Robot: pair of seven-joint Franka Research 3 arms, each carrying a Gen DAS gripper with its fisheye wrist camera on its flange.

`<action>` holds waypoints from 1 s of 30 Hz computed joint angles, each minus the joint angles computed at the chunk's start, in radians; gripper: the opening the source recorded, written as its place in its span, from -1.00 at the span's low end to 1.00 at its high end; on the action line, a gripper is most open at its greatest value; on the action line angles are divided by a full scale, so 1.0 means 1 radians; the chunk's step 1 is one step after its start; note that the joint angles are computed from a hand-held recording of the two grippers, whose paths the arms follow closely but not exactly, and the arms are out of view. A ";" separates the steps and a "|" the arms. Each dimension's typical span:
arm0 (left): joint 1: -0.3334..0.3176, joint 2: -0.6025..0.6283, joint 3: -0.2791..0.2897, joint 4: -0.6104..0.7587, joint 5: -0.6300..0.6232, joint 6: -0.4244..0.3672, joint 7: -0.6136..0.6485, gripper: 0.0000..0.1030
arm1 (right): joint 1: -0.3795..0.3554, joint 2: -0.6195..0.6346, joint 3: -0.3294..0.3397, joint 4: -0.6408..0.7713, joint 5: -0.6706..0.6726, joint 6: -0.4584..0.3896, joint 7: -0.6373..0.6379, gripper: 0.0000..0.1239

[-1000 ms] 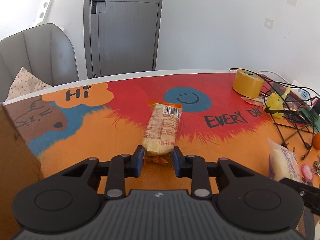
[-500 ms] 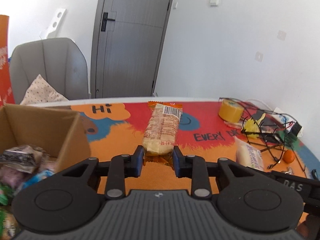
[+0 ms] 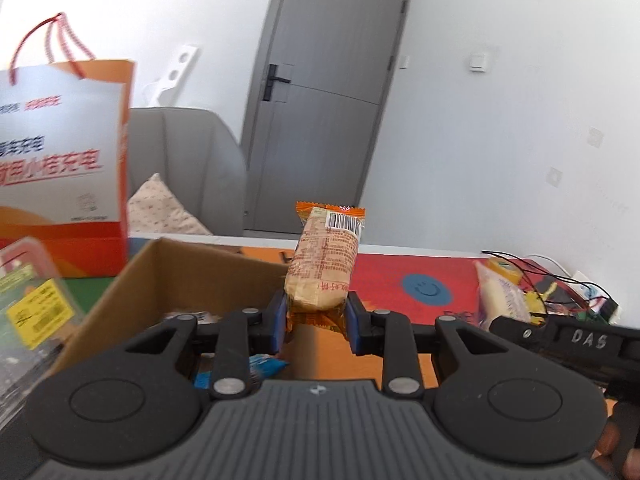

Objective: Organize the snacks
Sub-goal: 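Carry wafer bar with left tool while right tool carries pastry pack to box, then open left gripper over box while right gripper releases pastry pack into box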

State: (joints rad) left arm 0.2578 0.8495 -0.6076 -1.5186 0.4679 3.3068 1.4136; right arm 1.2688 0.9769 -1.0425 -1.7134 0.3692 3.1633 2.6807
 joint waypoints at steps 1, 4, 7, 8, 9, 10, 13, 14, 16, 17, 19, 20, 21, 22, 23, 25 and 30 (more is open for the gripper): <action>0.000 -0.007 0.013 -0.006 -0.007 0.003 -0.008 -0.44 | -0.011 0.000 0.010 0.019 -0.004 0.002 -0.006 -0.47; -0.002 -0.034 0.059 -0.029 -0.022 0.020 -0.039 -0.44 | -0.041 0.005 0.035 0.079 -0.020 -0.002 -0.018 -0.47; 0.008 -0.039 0.075 -0.026 -0.023 0.011 -0.063 -0.44 | -0.072 0.015 0.061 0.147 -0.046 -0.014 -0.026 -0.47; 0.003 -0.043 0.089 -0.025 -0.029 0.008 -0.072 -0.43 | -0.086 0.018 0.072 0.174 -0.058 -0.021 -0.027 -0.47; -0.008 -0.051 0.111 -0.024 -0.039 0.005 -0.083 -0.43 | -0.103 0.021 0.086 0.201 -0.071 -0.026 -0.027 -0.47; -0.017 -0.058 0.129 -0.024 -0.046 -0.001 -0.092 -0.42 | -0.118 0.024 0.100 0.229 -0.086 -0.033 -0.026 -0.47; -0.003 -0.071 0.136 -0.035 -0.052 -0.010 -0.098 -0.35 | -0.161 0.032 0.142 0.314 -0.134 -0.061 -0.015 -0.47; 0.024 -0.074 0.113 -0.050 -0.046 -0.009 -0.093 -0.32 | -0.178 0.036 0.158 0.343 -0.149 -0.069 -0.012 -0.47; 0.052 -0.079 0.092 -0.067 -0.043 -0.003 -0.090 -0.21 | -0.209 0.050 0.183 0.406 -0.180 -0.093 -0.003 -0.47; 0.055 -0.080 0.094 -0.067 -0.044 -0.002 -0.092 -0.12 | -0.222 0.057 0.194 0.436 -0.195 -0.107 0.002 -0.47; 0.064 -0.088 0.096 -0.079 -0.047 0.004 -0.101 -0.03 | -0.257 0.073 0.226 0.497 -0.221 -0.127 0.009 -0.47; 0.074 -0.089 0.091 -0.083 -0.046 0.004 -0.105 0.02 | -0.280 0.080 0.249 0.530 -0.237 -0.133 0.003 -0.45; 0.078 -0.091 0.092 -0.086 -0.046 0.005 -0.110 0.04 | -0.309 0.081 0.288 0.562 -0.254 -0.138 -0.016 -0.42; 0.078 -0.096 0.098 -0.091 -0.048 0.006 -0.116 0.07 | -0.333 0.080 0.322 0.584 -0.267 -0.144 -0.029 -0.39; 0.078 -0.101 0.104 -0.095 -0.049 0.009 -0.121 0.09 | -0.339 0.081 0.331 0.591 -0.277 -0.148 -0.019 -0.26; 0.093 -0.104 0.094 -0.108 -0.041 0.017 -0.129 0.12 | -0.315 0.083 0.297 0.576 -0.297 -0.152 0.035 -0.09; 0.128 -0.099 0.056 -0.119 -0.017 0.005 -0.135 0.16 | -0.261 0.055 0.251 0.496 -0.356 -0.132 0.122 0.01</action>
